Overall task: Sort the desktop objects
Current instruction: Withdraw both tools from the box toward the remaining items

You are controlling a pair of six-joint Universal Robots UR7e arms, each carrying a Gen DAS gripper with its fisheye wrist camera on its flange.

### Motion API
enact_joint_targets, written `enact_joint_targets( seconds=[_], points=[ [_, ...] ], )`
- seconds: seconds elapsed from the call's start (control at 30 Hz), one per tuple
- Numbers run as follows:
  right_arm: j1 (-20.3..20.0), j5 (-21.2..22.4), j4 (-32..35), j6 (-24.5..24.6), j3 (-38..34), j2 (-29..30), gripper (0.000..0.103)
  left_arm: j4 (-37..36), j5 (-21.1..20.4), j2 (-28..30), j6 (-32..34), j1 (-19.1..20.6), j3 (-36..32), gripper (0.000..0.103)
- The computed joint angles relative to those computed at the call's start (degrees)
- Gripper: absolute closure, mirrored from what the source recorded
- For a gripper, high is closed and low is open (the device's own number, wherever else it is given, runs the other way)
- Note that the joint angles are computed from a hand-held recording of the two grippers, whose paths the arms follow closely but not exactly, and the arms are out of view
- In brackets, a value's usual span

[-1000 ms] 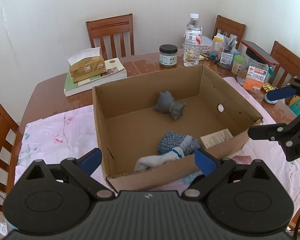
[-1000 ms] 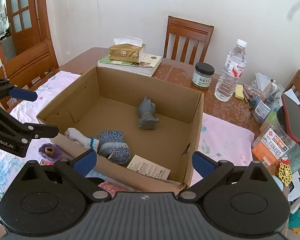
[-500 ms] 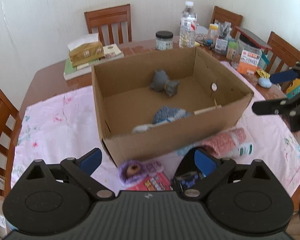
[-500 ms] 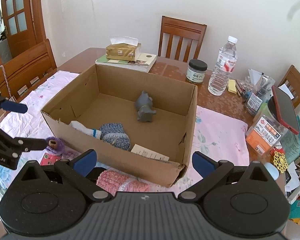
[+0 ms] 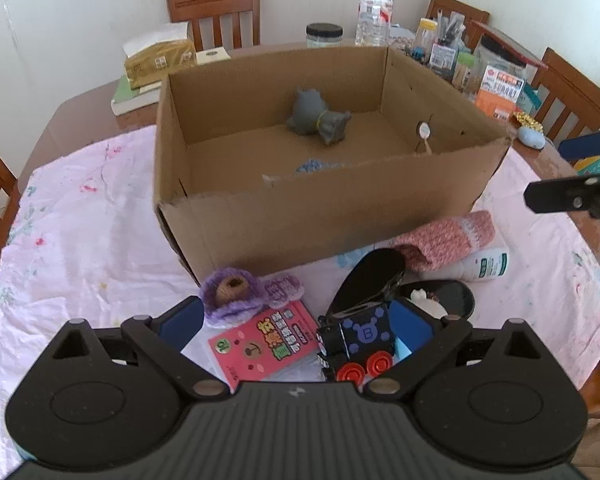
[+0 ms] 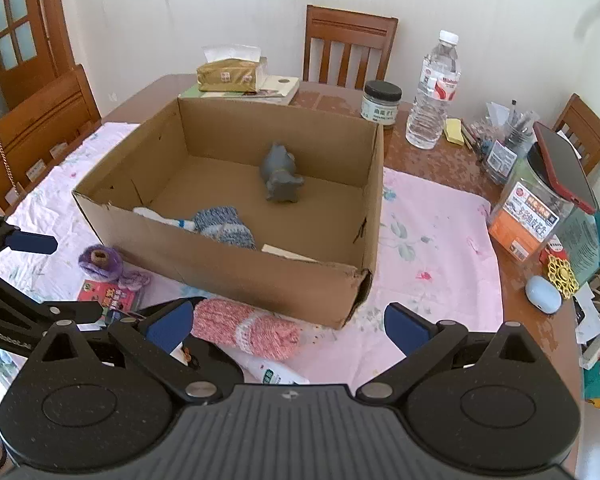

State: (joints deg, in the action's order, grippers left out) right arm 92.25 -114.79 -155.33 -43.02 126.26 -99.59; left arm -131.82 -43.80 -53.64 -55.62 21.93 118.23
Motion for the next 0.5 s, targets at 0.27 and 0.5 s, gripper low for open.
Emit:
enact_joint_targets(
  seconds=[0.27,0.5],
  points=[
    [-0.9,-0.6,0.6,0.8,0.0,-0.4,0.000,-3.8,-1.0,2.6,-0.6,1.2,0.1,0.004],
    [-1.3,-1.1,0.8,1.3,0.2,-0.6,0.000,-4.1,0.2,4.5,-1.8,1.7,-0.4,0.004]
  ],
)
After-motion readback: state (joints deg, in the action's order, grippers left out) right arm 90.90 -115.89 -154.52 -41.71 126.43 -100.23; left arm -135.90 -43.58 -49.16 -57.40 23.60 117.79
